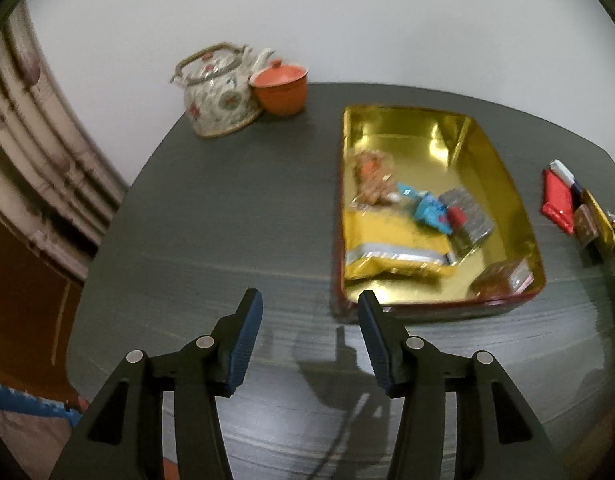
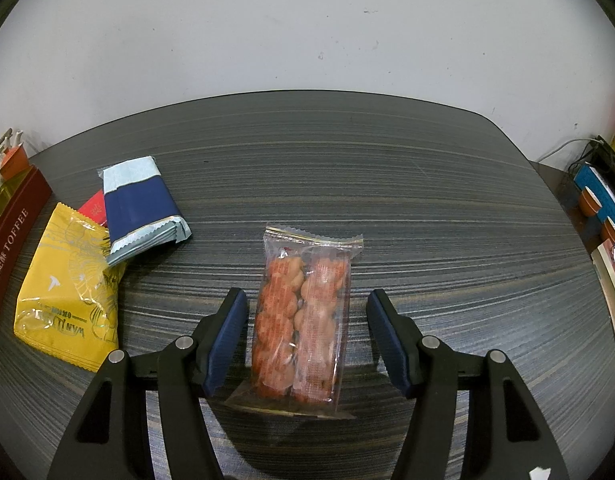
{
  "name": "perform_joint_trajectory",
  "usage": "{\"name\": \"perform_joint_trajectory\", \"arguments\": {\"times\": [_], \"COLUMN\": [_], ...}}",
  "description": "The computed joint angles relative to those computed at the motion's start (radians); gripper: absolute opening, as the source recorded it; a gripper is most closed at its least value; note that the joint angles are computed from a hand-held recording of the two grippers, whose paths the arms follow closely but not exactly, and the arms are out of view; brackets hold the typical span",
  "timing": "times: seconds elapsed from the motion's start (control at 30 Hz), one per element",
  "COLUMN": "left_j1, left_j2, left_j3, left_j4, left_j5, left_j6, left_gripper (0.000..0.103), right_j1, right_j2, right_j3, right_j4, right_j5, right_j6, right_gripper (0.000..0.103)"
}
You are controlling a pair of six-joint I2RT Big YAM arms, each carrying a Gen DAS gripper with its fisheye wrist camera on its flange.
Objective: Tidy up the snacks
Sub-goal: 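Carry the cookie bag into the gold tin and open the right gripper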
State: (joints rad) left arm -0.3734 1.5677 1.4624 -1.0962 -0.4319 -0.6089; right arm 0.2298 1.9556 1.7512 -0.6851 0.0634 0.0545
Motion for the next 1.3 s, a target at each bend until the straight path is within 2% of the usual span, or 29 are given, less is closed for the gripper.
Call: {"name": "perform_joint_trajectory", "arguments": {"times": [0.27,0.33,0.37,0.4,0.5,0.77,1.1,1.3], "left_j1": [0.007,0.005,0.005,0.004,0.002,-0.003,-0.003,0.006], "left_j2": [-0.023,-0.025,-0.024,-0.025,-0.028,-0.024,-0.022,-0.029], "left_j3": [-0.061,-0.068,-0.065,-0.066,-0.065,-0.058,-0.053,-0.057], "left_j4": [0.036,0.042,0.04,0.042,0.048,0.046,0.03,0.026], "left_j5": [0.025,0.03,0.028,0.029,0.023,0.022,0.009,0.005], "left_j6": [-0.003,0.002,0.004,0.008,0.009,0.02,0.032,0.02], "left_gripper": [0.051,0.051,0.051,0.051,0.052,0.06,0.062,0.062], "right_j1": [0.002,0.003,0.004,0.006,0.01,0.02,0.033,0.111], "right_j2": [-0.022,-0.022,-0.022,-0.022,-0.014,-0.042,-0.114,-0.145], "right_j3": [-0.023,-0.021,-0.018,-0.014,0.002,-0.024,-0.045,-0.021], "right_j4": [-0.015,-0.021,-0.027,-0.033,-0.053,-0.051,-0.008,-0.012], "right_j5": [0.009,0.01,0.01,0.018,0.036,0.083,0.037,-0.011], "right_j6": [0.011,0.008,0.006,0.004,-0.001,0.025,0.027,0.02], "right_gripper": [0.059,0.054,0.048,0.039,0.034,0.034,0.034,0.034]}}
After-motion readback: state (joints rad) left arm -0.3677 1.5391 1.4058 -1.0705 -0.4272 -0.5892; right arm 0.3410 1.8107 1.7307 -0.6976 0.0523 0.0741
